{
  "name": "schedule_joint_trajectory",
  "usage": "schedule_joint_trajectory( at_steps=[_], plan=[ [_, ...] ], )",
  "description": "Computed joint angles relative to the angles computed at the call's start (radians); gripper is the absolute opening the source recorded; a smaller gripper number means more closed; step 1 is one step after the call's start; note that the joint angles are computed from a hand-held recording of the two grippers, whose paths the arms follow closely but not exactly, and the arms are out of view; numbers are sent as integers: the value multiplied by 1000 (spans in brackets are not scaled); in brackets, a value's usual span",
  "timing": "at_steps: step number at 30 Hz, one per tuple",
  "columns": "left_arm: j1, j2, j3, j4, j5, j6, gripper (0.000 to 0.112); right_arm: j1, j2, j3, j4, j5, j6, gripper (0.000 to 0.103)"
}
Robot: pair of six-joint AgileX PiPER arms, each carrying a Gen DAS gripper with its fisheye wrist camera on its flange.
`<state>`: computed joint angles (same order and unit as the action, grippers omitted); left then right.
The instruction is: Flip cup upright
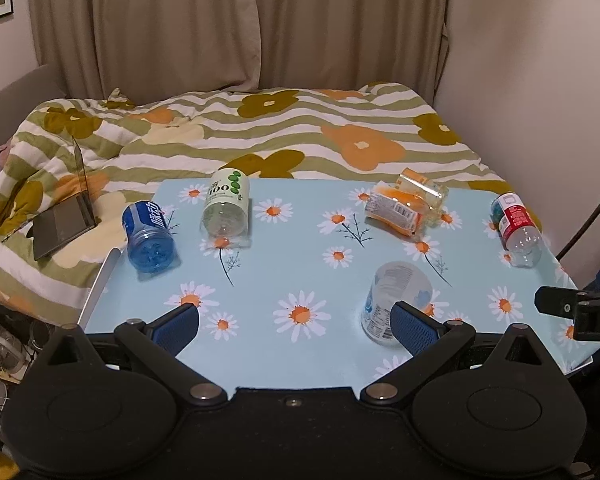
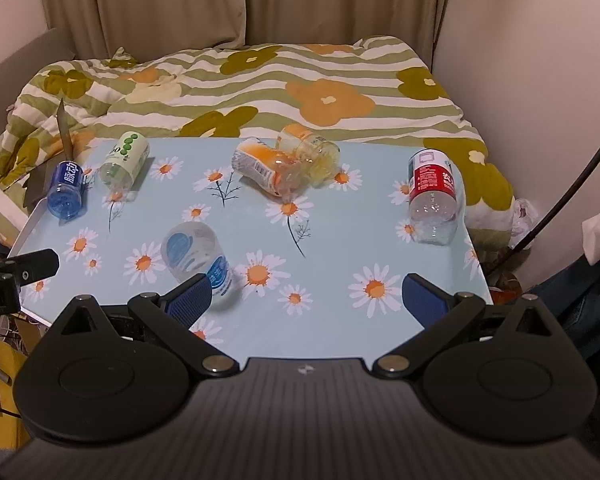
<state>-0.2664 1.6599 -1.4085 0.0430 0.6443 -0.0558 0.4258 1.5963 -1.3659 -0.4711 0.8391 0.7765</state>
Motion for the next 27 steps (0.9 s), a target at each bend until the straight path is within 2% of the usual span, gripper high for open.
schedule_joint_trajectory(
  at_steps=[27],
  plan=[
    [23,0,-3,-64,-33,108,103,35,35,-37,-35,24,64,103]
  ],
)
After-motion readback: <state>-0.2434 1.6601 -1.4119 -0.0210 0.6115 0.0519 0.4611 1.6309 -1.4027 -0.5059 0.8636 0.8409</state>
